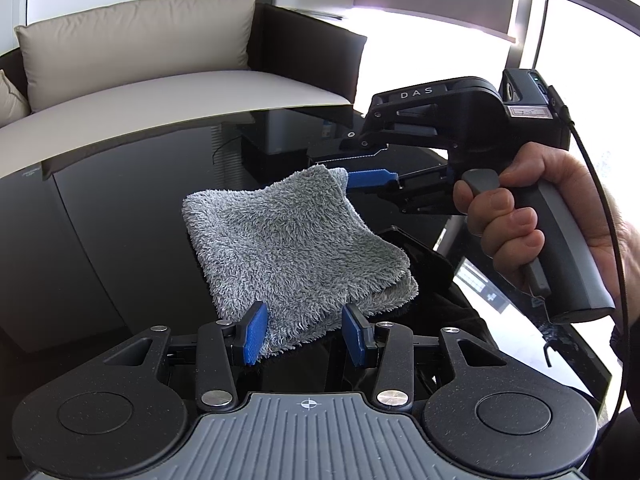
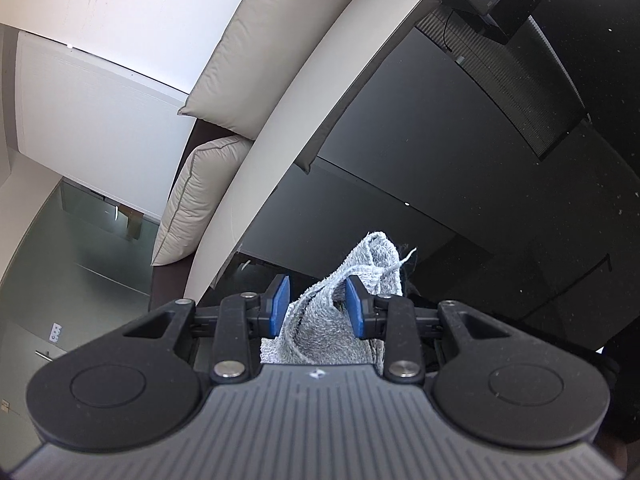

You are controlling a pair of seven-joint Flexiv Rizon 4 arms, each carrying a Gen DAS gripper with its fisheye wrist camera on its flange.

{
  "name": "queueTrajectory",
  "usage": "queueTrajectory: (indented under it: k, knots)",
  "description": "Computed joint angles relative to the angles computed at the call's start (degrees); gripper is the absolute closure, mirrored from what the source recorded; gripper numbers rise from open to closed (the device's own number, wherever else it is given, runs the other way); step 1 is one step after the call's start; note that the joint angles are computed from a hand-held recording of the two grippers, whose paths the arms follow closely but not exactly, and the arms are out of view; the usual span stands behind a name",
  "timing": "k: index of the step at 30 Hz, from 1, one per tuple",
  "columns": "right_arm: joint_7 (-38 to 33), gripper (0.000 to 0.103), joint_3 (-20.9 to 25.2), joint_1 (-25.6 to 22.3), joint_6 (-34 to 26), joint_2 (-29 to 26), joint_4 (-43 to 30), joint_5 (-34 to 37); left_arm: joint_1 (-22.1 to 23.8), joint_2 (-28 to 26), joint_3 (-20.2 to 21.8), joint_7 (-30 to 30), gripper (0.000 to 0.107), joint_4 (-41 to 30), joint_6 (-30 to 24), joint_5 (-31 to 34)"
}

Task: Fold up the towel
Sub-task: 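Lower the folded towel onto the table and open both grippers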

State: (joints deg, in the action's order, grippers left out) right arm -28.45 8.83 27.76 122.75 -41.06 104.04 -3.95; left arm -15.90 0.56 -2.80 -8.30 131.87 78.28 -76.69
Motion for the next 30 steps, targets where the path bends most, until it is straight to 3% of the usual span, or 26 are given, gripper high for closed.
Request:
queueTrajectory:
  k: [3, 7, 10, 16, 20, 25, 30]
  knots:
    - [-1.5, 0.07, -1.9, 1.5, -2.7, -0.1, -1.0, 0.3, 0.1, 0.0, 0.1, -0.2, 0.068, 0.0, -0.2, 0.2]
    - [-4.7, 0.093, -5.6, 5.1, -3.5, 0.1, -1.4, 3.2, 0.1, 0.0, 0.0, -0.4, 0.068, 0.0, -0.2, 0.5]
    - [-7.3, 0.099, -5.3, 5.2, -0.5, -0.7, -2.0, 3.7, 0.0, 0.0, 0.0, -0.4, 0.068, 0.0, 0.0, 0.4]
    - [-12.5, 0.099, -4.6, 5.2, 5.4, -1.8, -3.0, 4.4, -0.3, -0.1, -0.2, -0.3, 0.068, 0.1, 0.5, 0.0]
    - [-15.9, 0.099, -7.5, 7.9, 0.7, -0.7, -2.9, 8.2, -0.4, -0.3, -0.3, -0.2, 0.068, -0.1, 0.7, -0.1]
    - [-20.2, 0.099, -15.3, 14.9, -6.8, 0.5, -2.8, 14.8, -0.2, -0.1, -0.1, -1.2, 0.068, -0.1, 0.3, 0.7]
    - [-21.0, 0.097, -19.5, 18.8, -8.2, 0.4, -2.5, 18.3, -0.3, 0.0, -0.1, -1.4, 0.067, -0.3, 0.3, 0.5]
